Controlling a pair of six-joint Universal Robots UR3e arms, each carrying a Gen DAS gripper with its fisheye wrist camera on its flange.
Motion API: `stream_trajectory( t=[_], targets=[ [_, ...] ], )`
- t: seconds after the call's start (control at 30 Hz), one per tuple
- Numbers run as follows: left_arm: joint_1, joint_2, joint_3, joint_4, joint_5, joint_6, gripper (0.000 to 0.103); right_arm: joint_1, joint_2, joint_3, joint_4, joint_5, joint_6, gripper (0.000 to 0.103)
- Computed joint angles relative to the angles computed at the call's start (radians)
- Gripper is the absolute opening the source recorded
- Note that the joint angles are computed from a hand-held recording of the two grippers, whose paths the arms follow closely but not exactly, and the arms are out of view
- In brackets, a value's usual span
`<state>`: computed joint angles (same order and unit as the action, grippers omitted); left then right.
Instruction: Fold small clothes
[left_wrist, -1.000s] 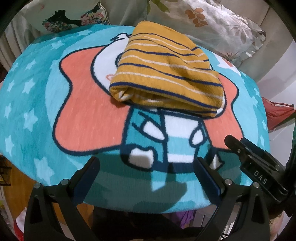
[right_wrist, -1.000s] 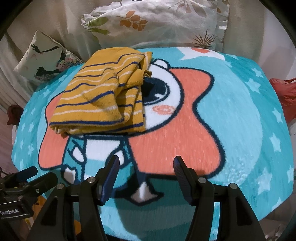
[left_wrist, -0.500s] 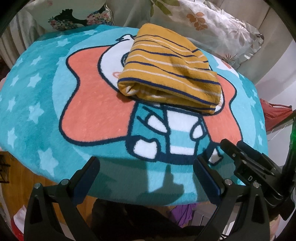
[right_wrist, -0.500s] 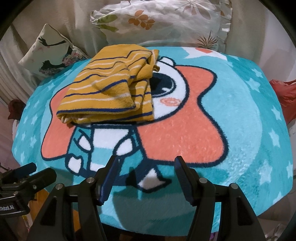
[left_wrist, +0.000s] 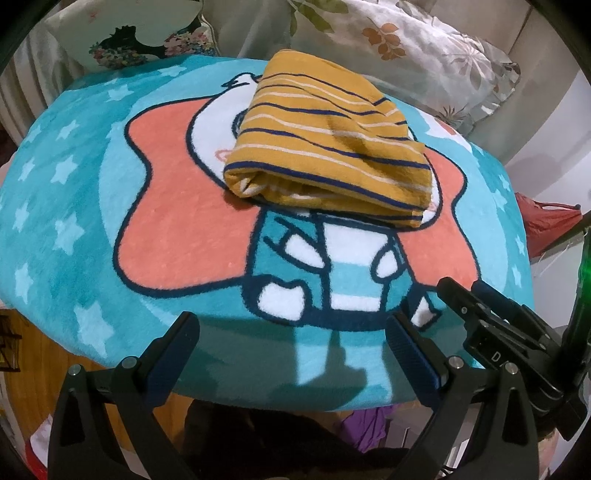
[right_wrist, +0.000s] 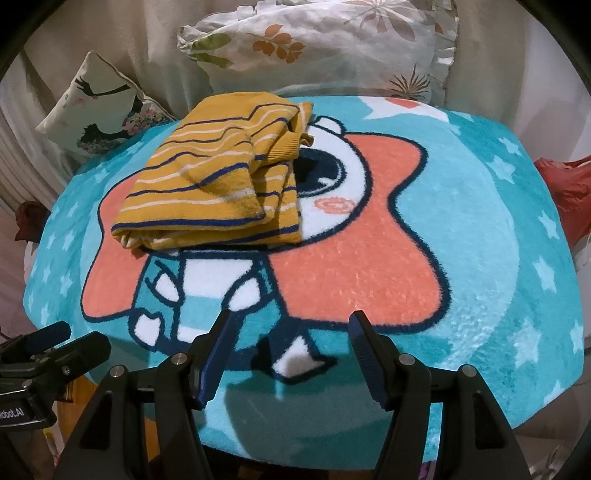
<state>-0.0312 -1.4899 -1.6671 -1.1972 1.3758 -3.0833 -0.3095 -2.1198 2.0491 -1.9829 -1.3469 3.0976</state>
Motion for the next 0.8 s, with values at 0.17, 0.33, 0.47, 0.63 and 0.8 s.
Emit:
stream_trajectory(
  t=[0.17,0.33,0.47,0.63,0.8],
  targets=[
    [-0.006,-0.017,0.011,-0.002,-0.002,0.001,0.100,-0.013,0.002,0.004,0.000,0.002,-0.008,0.069],
    [0.001,-0.026,0.020,-0.006,-0.007,0.007,0.100,0.001,0.016,0.000,-0.012,-0.007,0.005,0.069],
    [0.010,-0.033,0.023,-0.008,-0.006,0.011,0.100,0.023,0.047,-0.009,-0.036,-0.015,0.016,0.069],
    [0.031,-0.043,0.027,-0.015,-0.009,0.014,0.100,0.065,0.104,-0.030,-0.067,-0.026,0.039,0.070],
    [0.036,-0.060,0.039,-0.022,-0.009,0.013,0.100,0.092,0.145,-0.050,-0.087,-0.033,0.047,0.070]
  ],
)
